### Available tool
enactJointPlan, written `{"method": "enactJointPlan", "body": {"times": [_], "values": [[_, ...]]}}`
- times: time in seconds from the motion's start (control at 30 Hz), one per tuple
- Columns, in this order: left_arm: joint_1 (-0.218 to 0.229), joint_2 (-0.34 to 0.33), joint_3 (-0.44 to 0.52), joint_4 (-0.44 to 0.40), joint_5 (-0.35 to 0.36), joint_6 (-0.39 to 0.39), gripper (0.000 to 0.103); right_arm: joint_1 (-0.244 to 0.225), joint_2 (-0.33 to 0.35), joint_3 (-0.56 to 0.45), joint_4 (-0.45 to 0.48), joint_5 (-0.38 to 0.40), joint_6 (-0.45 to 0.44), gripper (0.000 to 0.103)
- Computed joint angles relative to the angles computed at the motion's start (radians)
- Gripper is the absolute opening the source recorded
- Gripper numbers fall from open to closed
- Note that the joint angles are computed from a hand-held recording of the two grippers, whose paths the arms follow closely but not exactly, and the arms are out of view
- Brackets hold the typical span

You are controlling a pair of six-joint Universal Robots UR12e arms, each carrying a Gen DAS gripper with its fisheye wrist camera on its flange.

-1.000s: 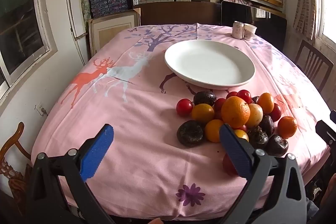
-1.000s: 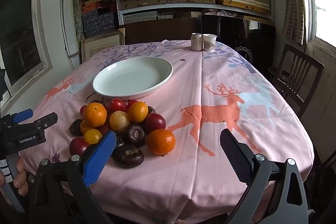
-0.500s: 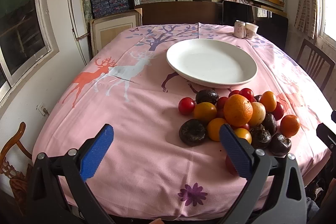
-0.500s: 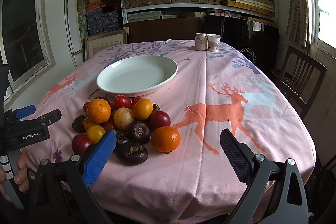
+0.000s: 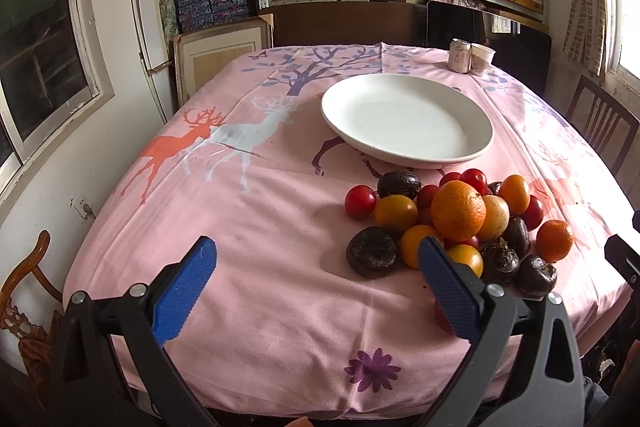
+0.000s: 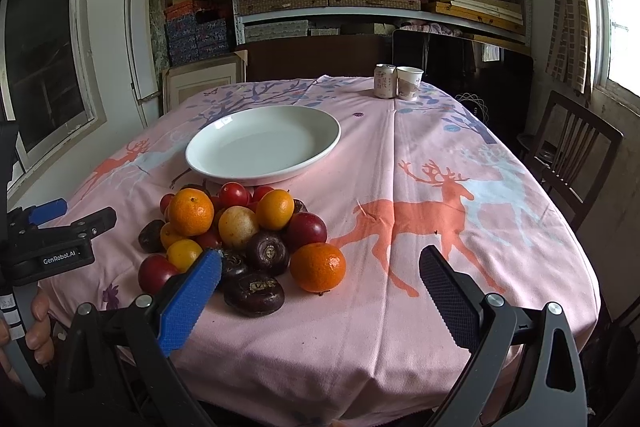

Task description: Organize fruits

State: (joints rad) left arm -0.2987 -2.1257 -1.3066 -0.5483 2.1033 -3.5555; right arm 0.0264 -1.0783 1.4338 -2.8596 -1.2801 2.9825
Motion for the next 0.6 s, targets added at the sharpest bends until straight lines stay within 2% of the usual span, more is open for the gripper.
{"method": "enactJointPlan", "body": {"times": [0.6], "values": [[0.0, 0.003, 0.003, -0.013, 0.0, 0.002, 0.099, 0.003, -0.004, 0.007, -0.039, -0.02, -0.003, 0.099]]}}
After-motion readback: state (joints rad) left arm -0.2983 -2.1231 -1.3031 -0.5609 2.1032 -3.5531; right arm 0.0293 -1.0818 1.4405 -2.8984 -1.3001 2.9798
